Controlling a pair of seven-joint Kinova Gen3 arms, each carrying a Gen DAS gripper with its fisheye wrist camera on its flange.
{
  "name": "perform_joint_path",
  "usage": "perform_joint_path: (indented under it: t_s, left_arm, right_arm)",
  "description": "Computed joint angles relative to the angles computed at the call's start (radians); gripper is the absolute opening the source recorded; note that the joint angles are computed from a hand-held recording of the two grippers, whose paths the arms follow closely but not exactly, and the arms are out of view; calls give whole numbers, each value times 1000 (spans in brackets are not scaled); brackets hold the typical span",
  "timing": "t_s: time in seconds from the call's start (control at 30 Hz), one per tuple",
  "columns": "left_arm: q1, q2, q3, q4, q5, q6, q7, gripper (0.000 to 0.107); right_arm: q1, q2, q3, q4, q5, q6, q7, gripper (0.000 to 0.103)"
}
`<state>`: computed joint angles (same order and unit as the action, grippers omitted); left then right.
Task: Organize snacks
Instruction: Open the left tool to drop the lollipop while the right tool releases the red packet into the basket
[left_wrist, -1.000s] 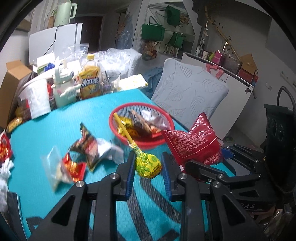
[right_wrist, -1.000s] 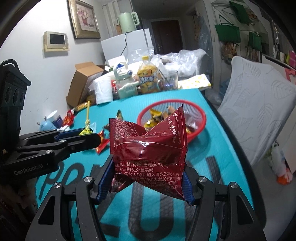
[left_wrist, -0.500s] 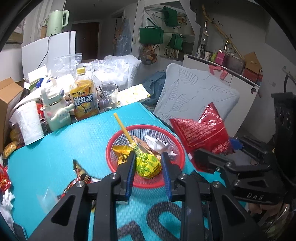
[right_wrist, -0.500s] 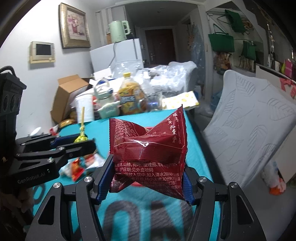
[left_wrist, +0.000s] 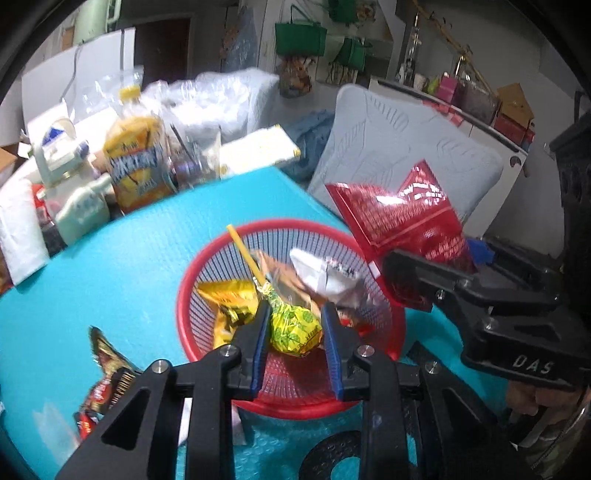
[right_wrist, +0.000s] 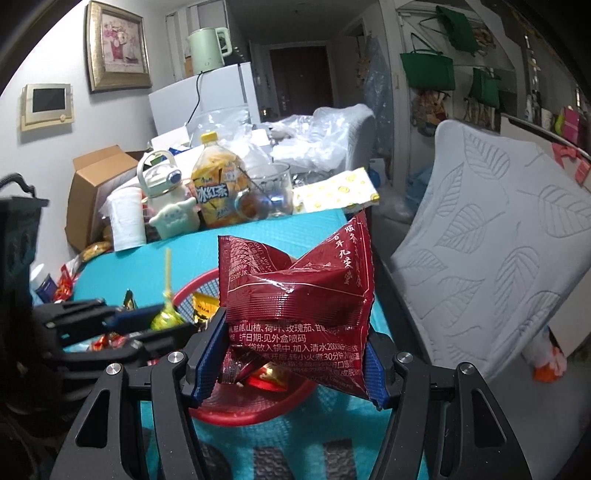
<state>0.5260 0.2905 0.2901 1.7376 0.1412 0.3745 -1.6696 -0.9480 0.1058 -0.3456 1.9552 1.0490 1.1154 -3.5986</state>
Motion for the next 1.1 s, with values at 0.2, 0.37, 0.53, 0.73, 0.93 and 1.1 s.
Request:
perform_joint_path:
  t_s: [0.2, 0.37, 0.53, 0.73, 0.93, 1.1]
  left_arm:
    - [-4, 24, 7, -9, 5, 34, -15, 26]
    - [-11, 37, 7, -37, 25, 96, -32, 26]
    - [-5, 39, -17, -62, 19, 150, 9, 27]
    - [-3, 22, -32, -57, 12, 159, 27, 35]
    - [6, -12, -43, -26, -16, 128, 59, 67]
    - [45, -33, -82, -15, -97, 117, 153, 67]
  right_arm:
    - [12, 16, 12, 9, -12, -47, 5, 64]
    - [9, 17, 17, 10, -9, -58, 6, 64]
    - [6, 19, 19, 1, -9, -51, 17, 64]
    - [-2, 21, 16, -14, -6, -39, 31, 64]
    - [-9, 23, 16, -22, -17, -34, 43, 65]
    - [-10, 25, 18, -32, -28, -28, 60, 65]
